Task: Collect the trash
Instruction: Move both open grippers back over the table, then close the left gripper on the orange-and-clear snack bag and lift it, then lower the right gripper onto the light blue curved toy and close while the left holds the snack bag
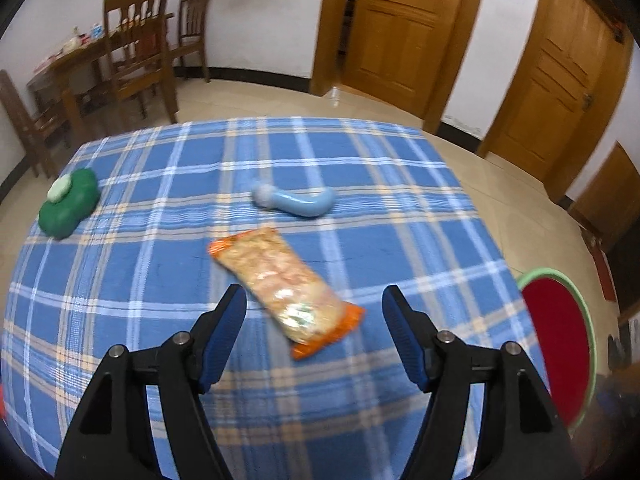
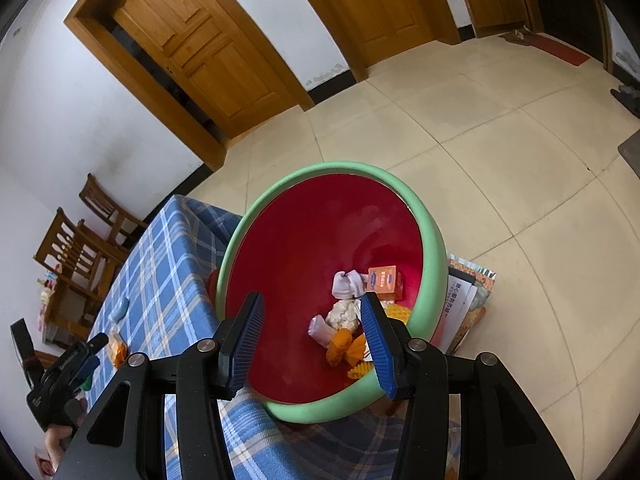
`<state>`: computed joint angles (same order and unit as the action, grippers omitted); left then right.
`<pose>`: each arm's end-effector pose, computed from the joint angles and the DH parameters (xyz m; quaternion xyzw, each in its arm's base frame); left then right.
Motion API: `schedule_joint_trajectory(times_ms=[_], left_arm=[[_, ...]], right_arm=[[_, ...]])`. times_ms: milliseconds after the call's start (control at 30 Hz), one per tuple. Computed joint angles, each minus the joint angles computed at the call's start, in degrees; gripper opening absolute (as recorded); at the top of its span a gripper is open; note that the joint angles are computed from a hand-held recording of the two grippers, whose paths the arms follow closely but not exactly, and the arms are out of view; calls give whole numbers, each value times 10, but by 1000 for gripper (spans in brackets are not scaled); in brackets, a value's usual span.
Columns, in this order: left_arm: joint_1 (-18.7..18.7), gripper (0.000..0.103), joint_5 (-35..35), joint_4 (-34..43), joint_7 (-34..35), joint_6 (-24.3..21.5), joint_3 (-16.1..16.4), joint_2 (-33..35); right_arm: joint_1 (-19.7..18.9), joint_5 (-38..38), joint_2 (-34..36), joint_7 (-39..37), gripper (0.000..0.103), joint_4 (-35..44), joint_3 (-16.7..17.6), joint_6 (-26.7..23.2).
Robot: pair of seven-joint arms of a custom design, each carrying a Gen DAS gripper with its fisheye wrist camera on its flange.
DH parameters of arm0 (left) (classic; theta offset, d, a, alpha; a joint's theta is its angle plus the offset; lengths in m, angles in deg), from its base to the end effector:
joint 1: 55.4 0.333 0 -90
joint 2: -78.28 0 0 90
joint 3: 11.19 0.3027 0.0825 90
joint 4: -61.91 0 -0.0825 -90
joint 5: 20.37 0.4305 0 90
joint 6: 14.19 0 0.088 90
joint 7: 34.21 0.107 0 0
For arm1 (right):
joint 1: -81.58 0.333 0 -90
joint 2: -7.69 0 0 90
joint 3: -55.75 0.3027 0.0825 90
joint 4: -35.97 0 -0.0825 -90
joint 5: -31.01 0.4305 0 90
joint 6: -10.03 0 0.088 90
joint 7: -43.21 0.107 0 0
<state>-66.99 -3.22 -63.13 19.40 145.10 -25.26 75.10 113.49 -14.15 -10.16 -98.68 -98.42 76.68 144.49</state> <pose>0.5425 -0.2767 0.4483 -0.6462 0.6874 -0.2820 0.1742 0.3245 0.4174 0.4473 -0.3389 0.8605 -0.1680 0.3412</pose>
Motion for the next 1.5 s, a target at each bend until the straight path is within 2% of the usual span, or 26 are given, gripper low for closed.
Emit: schedule_joint_trajectory(times_ms=[433, 533, 633, 700, 767, 833, 1033, 1267, 1500], left_arm=[[-6, 70, -26, 38, 16, -19, 21, 54], [-11, 70, 2, 37, 9, -19, 26, 55], [-13, 58, 25, 30, 2, -11, 29, 51], [-10, 45, 24, 23, 7, -1, 30, 47], [-5, 41, -3, 15, 30, 10, 30, 42], [0, 41, -55, 7, 73, 21, 29, 38], [12, 40, -124, -14, 134, 32, 31, 20], [40, 40, -93, -28, 105, 53, 36, 7], [79, 40, 10, -38, -8, 86, 40, 5]], right_arm=[[7, 16, 33, -29, 52, 31, -9, -15], [9, 17, 44, -40, 52, 45, -12, -25], [12, 17, 57, -52, 52, 61, -15, -31], [15, 16, 68, -63, 52, 74, -18, -33], [17, 13, 80, -75, 52, 89, -21, -35], [20, 9, 95, -89, 52, 107, -24, -38], [33, -1, 145, -131, 52, 168, -36, -45], [57, -7, 219, -194, 52, 258, -58, -45], [89, -5, 306, -273, 52, 368, -86, -54]])
